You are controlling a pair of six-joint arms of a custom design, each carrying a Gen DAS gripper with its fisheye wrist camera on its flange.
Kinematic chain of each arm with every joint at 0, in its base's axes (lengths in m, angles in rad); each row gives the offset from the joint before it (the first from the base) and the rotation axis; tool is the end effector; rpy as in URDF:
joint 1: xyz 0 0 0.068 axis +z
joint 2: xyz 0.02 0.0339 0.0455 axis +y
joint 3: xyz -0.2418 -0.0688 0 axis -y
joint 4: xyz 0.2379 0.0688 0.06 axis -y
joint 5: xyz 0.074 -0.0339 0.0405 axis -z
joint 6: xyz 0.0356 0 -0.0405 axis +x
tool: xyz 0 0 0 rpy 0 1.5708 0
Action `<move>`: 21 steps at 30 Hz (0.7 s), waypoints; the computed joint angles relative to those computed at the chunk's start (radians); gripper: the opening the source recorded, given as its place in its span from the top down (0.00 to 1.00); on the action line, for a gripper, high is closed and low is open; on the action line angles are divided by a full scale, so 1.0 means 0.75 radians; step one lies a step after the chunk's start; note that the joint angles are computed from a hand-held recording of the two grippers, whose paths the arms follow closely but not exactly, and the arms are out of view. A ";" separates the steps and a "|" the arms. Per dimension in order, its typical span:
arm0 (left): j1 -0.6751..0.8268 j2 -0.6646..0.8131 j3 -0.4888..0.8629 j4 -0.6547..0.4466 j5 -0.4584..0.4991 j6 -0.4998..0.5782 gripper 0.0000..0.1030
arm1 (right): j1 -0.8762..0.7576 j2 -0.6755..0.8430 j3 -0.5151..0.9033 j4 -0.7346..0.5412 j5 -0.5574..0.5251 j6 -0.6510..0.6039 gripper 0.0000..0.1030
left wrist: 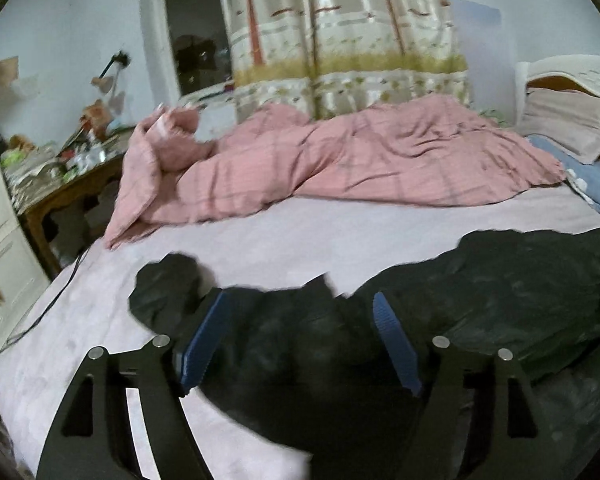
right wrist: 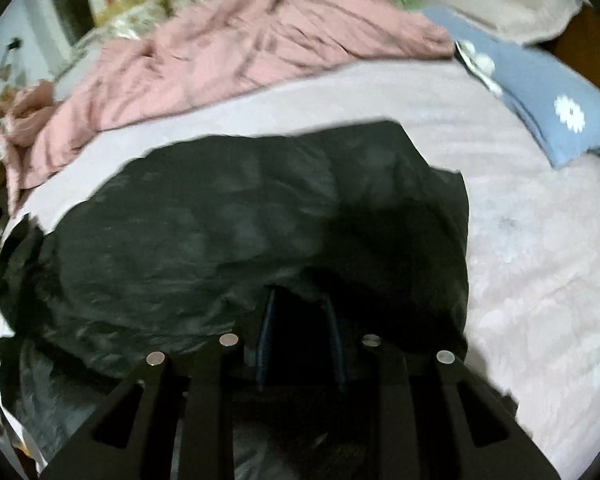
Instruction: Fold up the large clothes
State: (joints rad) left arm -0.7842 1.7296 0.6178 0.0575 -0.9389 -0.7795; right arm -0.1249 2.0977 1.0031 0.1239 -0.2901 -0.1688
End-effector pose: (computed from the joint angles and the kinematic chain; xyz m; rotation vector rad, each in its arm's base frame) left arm 0.2074 -0.1664 0.0829 -0.2782 2.1138 0.3674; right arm 0.3634 -0.0354 0.0494 -0.1677 2.4943 0.2478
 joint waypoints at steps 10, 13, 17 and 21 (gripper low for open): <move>0.353 -0.046 -0.397 0.398 0.190 -0.100 0.19 | 0.196 -0.464 -0.548 0.422 0.043 -0.062 0.74; 0.544 0.064 -0.516 0.750 0.368 -0.017 0.19 | 0.248 -0.504 -0.607 0.441 0.035 -0.059 0.74; 0.739 0.221 -0.567 1.084 0.598 0.035 0.19 | 0.317 -0.477 -0.655 0.489 0.077 -0.070 0.74; 0.795 0.305 -0.510 1.172 0.677 0.126 0.21 | 0.350 -0.433 -0.706 0.569 0.133 -0.098 0.74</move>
State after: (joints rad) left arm -0.1876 1.9585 0.2355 0.9363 -0.4311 -0.6852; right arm 0.1379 1.7726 0.4732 0.5503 -0.1902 -0.2423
